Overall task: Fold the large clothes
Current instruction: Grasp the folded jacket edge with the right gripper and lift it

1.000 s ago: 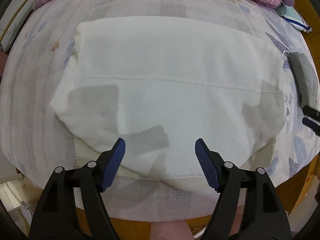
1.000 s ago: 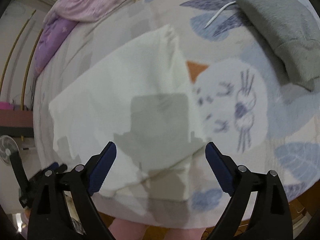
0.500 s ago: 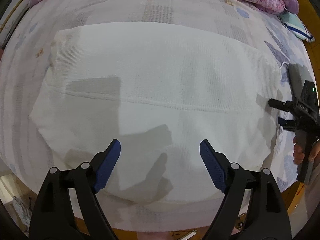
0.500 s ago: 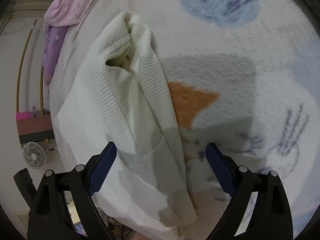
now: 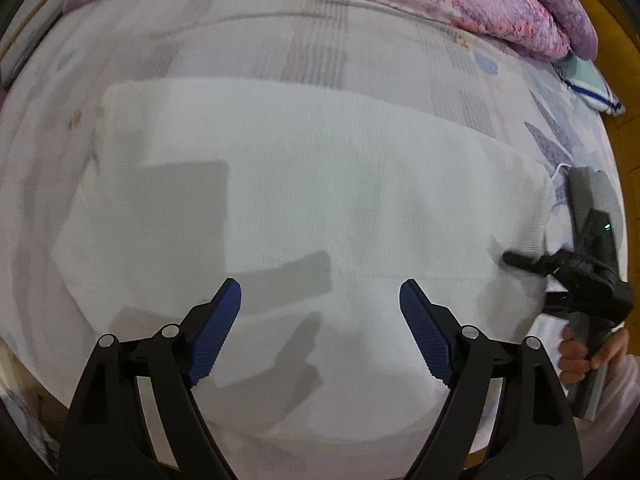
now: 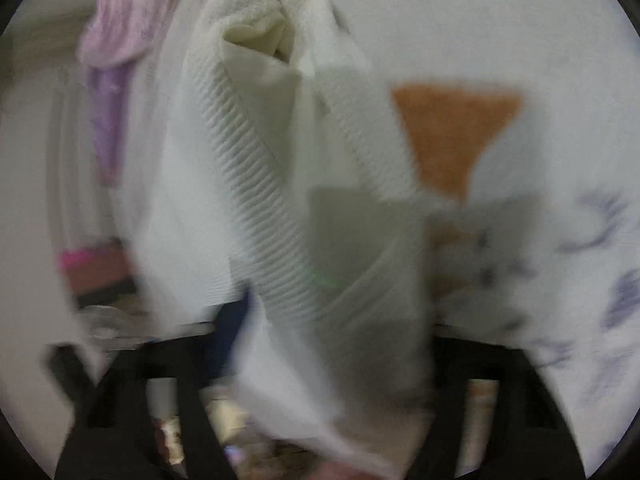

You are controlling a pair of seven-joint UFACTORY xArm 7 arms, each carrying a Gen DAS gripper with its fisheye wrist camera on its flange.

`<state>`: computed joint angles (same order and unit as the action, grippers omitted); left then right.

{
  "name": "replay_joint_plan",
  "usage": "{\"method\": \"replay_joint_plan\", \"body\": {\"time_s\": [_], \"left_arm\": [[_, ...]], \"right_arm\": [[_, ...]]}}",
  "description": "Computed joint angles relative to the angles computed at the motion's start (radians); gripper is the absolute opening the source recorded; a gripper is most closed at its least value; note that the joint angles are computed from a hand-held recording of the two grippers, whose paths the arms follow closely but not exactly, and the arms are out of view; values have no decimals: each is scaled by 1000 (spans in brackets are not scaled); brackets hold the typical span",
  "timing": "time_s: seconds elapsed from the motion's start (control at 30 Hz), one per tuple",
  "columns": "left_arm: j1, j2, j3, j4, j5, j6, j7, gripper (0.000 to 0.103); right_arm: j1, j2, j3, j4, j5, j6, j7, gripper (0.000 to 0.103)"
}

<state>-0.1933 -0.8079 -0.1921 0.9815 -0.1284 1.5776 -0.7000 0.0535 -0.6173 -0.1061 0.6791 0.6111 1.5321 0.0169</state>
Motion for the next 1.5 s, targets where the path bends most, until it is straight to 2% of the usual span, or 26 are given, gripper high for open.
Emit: {"method": "replay_joint_plan", "body": {"time_s": [0.13,0.2,0.23,0.3,0.37,0.47,0.6,0.67,0.73,0.83,0.87,0.9,0.97,1.0,1.03,1.07,1.1,1.13,1.2,1.27,1.3,1.37,1.4,1.47,1.5], "left_arm": [[2,84,43,27,3,-77,74,77],[9,152,52,60,25,-104,116,57],[15,199,58,89,37,-107,137,51],[16,282,93,136,10,-131,185,20],[17,358,131,184,-38,-146,237,9],[32,495,137,300,-25,-101,293,2],[51,667,131,403,12,-30,337,0],[60,727,137,395,-13,12,341,0],[66,738,137,349,-33,-23,355,1],[75,800,141,446,-54,91,377,0],[81,818,145,487,-78,158,373,0],[88,816,149,499,-108,182,352,0],[95,775,154,451,-190,183,325,0],[104,757,119,395,-168,162,348,0],[71,746,123,344,-130,112,357,1],[71,748,123,325,-125,78,325,4],[57,760,147,335,-137,85,283,3],[76,788,131,377,-136,125,269,3],[52,797,110,431,-77,183,314,2],[33,784,99,464,-64,242,298,0],[27,753,97,435,-88,238,293,0],[13,698,89,324,-70,162,311,1],[18,705,95,311,-76,134,290,2],[32,729,112,340,-112,163,231,0],[23,722,103,358,-93,188,247,0]], "right_arm": [[1,12,18,13,0,-9,38,40],[12,9,41,25,-43,-14,37,38],[20,15,57,42,-69,-11,42,37],[29,32,83,72,-111,-4,79,37],[38,38,97,86,-140,-2,107,37],[45,57,96,106,-166,8,134,37],[48,86,79,125,-160,9,127,38],[44,96,65,126,-151,10,114,38],[25,62,32,101,-155,39,82,39],[-1,65,0,90,-140,58,47,39],[-10,71,-4,92,-140,63,37,38],[-18,80,-8,99,-142,72,29,38],[-34,97,-10,109,-155,81,13,39],[-39,105,-8,115,-159,81,2,39],[-43,108,-8,117,-156,81,-6,40],[-46,112,-7,119,-150,78,-15,40],[-55,111,-17,117,-145,81,-28,40],[-65,112,-25,115,-140,85,-33,40],[-85,116,-32,119,-140,95,-30,40],[-91,140,-21,149,-167,109,-29,40],[-90,149,-13,156,-176,106,-38,40],[-93,157,-21,158,-180,99,-78,42],[-99,154,-27,156,-176,99,-91,42],[-120,146,-48,149,-164,104,-107,41],[-130,143,-52,148,-163,109,-102,40]]}}
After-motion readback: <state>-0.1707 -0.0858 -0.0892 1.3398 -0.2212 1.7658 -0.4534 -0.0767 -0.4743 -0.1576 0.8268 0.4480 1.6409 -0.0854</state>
